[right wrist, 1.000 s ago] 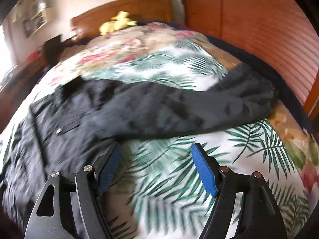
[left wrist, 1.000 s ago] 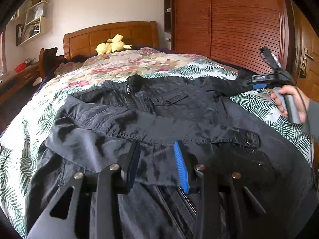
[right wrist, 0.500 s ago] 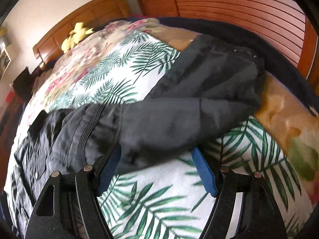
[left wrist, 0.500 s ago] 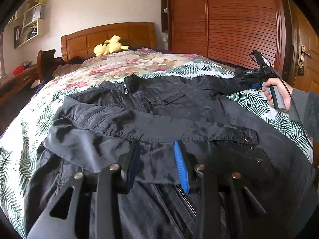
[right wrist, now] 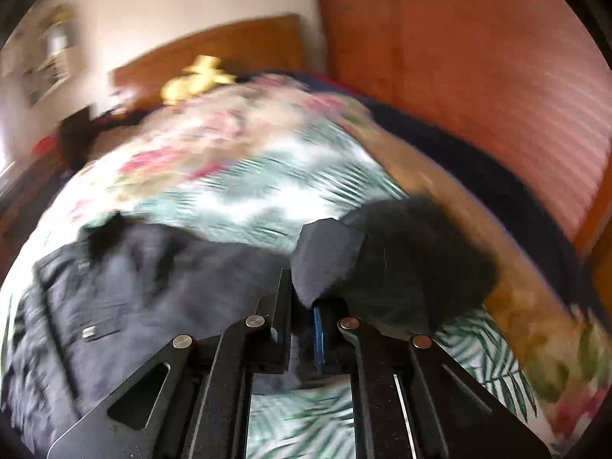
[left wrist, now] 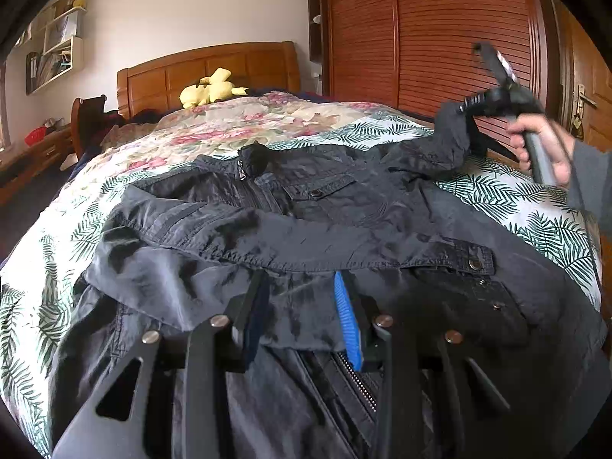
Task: Fold large clothes
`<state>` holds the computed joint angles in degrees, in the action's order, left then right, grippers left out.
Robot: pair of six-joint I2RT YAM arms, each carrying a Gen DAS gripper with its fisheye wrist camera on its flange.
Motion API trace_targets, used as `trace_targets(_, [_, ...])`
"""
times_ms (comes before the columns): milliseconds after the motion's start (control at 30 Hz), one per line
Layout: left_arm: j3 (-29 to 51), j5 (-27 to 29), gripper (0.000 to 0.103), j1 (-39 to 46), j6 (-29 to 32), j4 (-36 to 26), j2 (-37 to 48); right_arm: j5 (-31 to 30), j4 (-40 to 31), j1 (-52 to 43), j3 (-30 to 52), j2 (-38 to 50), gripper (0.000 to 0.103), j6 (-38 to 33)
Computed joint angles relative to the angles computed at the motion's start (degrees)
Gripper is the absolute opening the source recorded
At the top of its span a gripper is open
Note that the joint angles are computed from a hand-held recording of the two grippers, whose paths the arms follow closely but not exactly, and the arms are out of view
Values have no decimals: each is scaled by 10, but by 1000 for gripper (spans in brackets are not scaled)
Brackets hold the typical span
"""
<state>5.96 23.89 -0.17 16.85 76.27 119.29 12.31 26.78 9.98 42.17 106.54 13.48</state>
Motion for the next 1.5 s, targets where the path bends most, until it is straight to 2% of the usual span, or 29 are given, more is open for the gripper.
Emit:
trace_targets(133, [-10,16,34,17,7,-5,-16,17,-28,117,-18,-64,6,-13])
trace_targets(267, [-21,32,34,37,17,-15,-35,53,-57,231,-15,-65,6,-11])
trace_targets(400, [-29,51,34,58,26,-27,-52,70,-97,280,12,-31,6,23])
trace_targets(533, [-36,68,34,79,36,-43,-75,113,-144,313,26,-19,7,34])
trace_targets(733, [-40,92,34,103,44,-69,-104,148,-186,352,16,-65,8,35])
trace_targets(800, [-40,99,34,109,46,-79,-112,163,-190,366,15,-80,12,28])
trace_targets(900, [-39,110,34,120,50,-99,-128,178,-196,371,22,-91,31,25])
trace_targets(967, [-36,114,34,123,52,-109,-133,184,-192,364,26,-90,52,25])
trace_targets(1000, [-36,118,34,128,54,-114,-138,184,-189,357,28,-87,54,26])
trace_targets(1067, [-36,123,34,134,57,-121,-143,177,-191,337,38,-71,57,29])
trace_targets(1500, [-30,162,34,192,93,-183,-175,105,-199,217,142,114,58,68])
